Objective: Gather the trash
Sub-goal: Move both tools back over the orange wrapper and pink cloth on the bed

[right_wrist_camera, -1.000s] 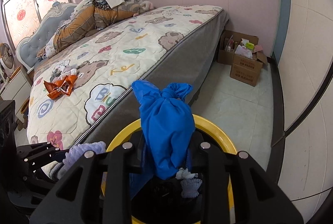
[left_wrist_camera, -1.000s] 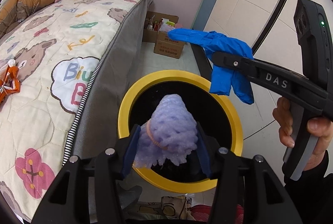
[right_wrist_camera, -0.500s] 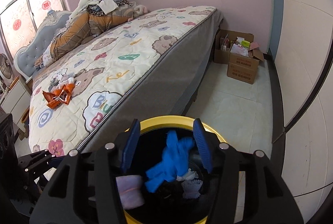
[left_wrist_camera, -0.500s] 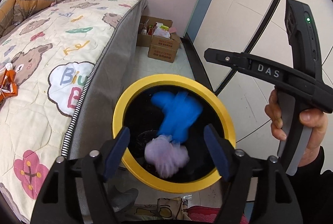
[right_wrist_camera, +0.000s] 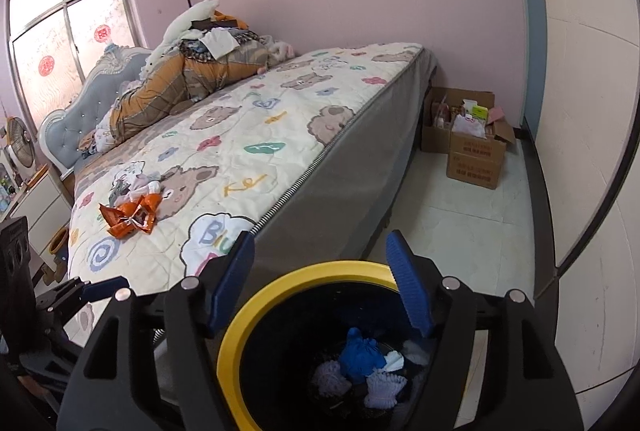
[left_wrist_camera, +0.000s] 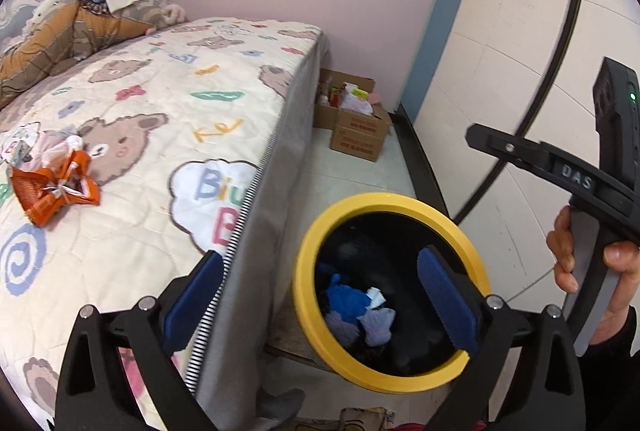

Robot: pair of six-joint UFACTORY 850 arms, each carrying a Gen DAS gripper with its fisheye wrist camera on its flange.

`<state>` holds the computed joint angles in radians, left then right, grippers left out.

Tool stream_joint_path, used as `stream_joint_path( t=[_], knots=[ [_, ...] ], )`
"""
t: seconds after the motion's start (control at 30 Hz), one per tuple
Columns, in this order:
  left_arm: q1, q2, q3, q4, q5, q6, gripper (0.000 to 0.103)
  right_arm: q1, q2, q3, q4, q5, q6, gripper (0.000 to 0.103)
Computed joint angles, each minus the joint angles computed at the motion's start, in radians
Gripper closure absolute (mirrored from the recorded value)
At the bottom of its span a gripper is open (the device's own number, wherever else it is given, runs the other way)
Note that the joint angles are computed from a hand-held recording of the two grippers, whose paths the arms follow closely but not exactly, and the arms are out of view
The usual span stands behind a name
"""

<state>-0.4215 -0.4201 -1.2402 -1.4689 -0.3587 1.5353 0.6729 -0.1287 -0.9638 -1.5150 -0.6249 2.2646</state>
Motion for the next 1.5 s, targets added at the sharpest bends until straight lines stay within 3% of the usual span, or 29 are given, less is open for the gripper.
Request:
stream_joint_path(
  t=[0.23,0.53,0.83,0.93,1.17,1.27,1.43,1.5],
  knots=[
    [0.056,0.008,0.0,-0.078,0.023,0.042,0.008,-0.001,-0.055,-0.064,-0.028,0.043,-0.016,0.033],
    [0.121,0.014,0.015,-0.371,0.088,0.308,0.008,-0.013,-0.15,-0.186,-0.092,0.102,-0.034,0.03],
    [0.211,-0.035,-0.039,-0.408,0.107,0.283,0.008,-0.04,-0.309,-0.399,-0.099,0.189,-0.135,0.029],
    [0.239,-0.06,-0.074,-0.355,0.116,0.212,0.008,-0.055,-0.369,-0.488,-0.049,0.225,-0.212,0.028],
    [0.289,-0.132,-0.171,-0.154,0.13,-0.015,0.008,-0.078,-0.54,-0.735,0.239,0.285,-0.548,0.027],
    [0.304,-0.165,-0.212,-0.06,0.139,-0.112,0.008,-0.09,-0.636,-0.877,0.481,0.309,-0.804,0.027],
    [0.328,-0.222,-0.285,0.067,0.126,-0.279,0.008,-0.096,-0.835,-1.2,0.87,0.249,-1.255,0.027],
    [0.337,-0.245,-0.313,0.102,0.116,-0.327,0.008,-0.099,-0.956,-1.409,1.043,0.185,-1.464,0.027]
  ],
)
